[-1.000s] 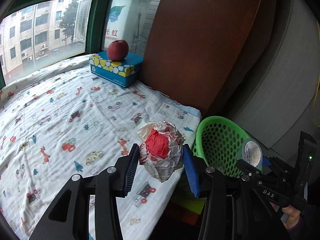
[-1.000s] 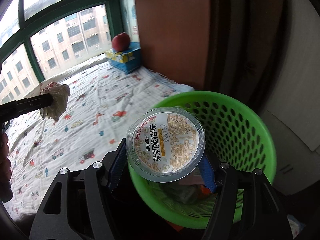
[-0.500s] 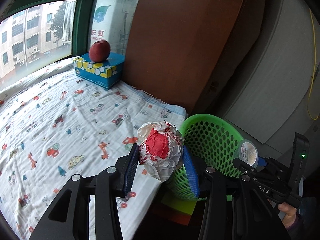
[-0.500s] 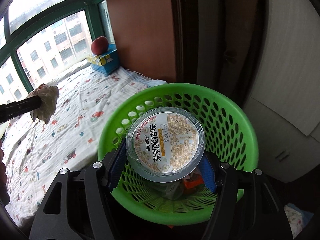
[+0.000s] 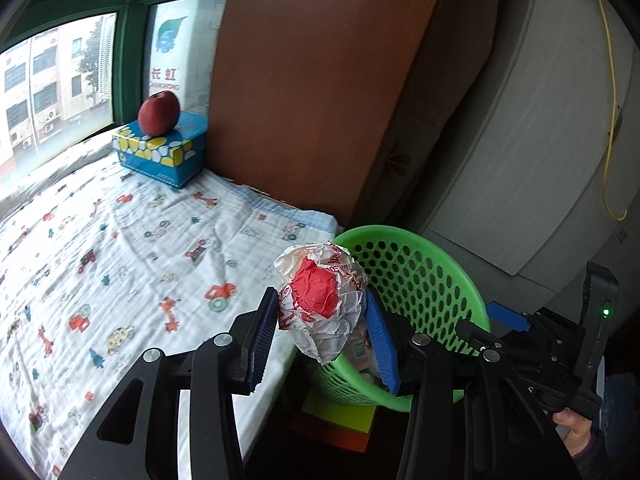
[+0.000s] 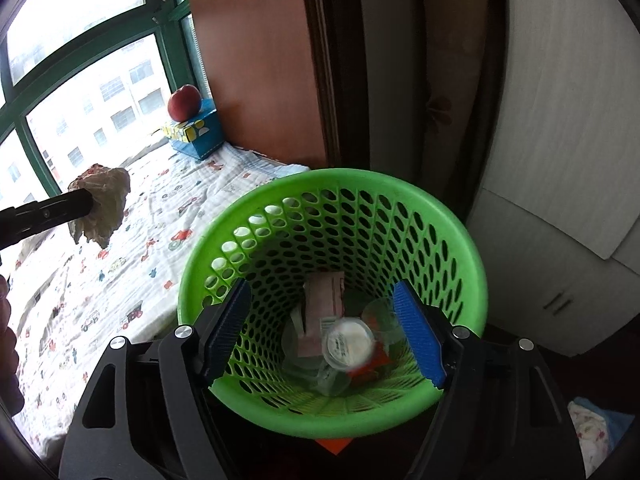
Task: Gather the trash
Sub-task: 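Open both grippers to drop the paper ball and pudding cup into the basket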
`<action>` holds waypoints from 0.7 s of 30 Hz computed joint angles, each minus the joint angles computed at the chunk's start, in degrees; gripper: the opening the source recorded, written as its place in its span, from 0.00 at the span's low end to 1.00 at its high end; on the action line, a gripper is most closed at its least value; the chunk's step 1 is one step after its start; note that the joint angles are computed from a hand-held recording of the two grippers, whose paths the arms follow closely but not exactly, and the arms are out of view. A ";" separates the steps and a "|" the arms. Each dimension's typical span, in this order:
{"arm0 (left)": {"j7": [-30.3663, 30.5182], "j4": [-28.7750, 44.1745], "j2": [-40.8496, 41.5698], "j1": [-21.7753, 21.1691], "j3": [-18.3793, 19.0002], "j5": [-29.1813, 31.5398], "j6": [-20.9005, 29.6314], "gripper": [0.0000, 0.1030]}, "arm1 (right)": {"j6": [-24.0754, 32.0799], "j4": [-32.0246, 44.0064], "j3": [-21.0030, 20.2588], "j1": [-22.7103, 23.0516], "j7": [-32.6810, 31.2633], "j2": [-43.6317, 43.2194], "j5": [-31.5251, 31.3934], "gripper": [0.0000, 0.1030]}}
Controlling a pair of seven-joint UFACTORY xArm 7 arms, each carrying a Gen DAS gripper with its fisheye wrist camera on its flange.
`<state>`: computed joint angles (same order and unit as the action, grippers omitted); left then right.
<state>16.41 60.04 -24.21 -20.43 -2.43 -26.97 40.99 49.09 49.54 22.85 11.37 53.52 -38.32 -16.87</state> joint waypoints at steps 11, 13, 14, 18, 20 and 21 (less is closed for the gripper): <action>-0.45 1.59 2.10 -1.78 -1.97 0.13 0.39 0.42 | 1.13 -2.56 -0.57 -0.27 0.03 -4.81 0.76 0.72; -0.75 1.88 2.56 -1.97 -2.44 0.47 0.52 0.42 | 1.38 -3.13 -0.65 -0.28 -0.10 -5.71 1.16 0.72; -0.88 2.01 2.80 -2.08 -2.66 0.63 0.53 0.42 | 1.55 -3.37 -0.62 -0.36 -0.15 -6.09 1.29 0.72; -1.34 2.49 3.72 -2.68 -3.34 0.73 0.70 0.42 | 2.03 -4.13 -0.48 -0.56 -0.18 -7.43 1.89 0.72; -1.93 2.76 4.26 -2.88 -3.93 1.12 0.57 0.42 | 2.05 -4.81 -0.60 -0.54 -0.10 -8.31 2.33 0.72; -2.13 2.97 4.62 -3.07 -4.15 1.19 0.61 0.42 | 2.03 -4.96 -0.58 -0.61 -0.08 -8.55 2.48 0.72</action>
<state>14.28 63.01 -19.59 -23.50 -6.59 -25.78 41.60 51.12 44.58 22.27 10.76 53.44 -46.87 -14.39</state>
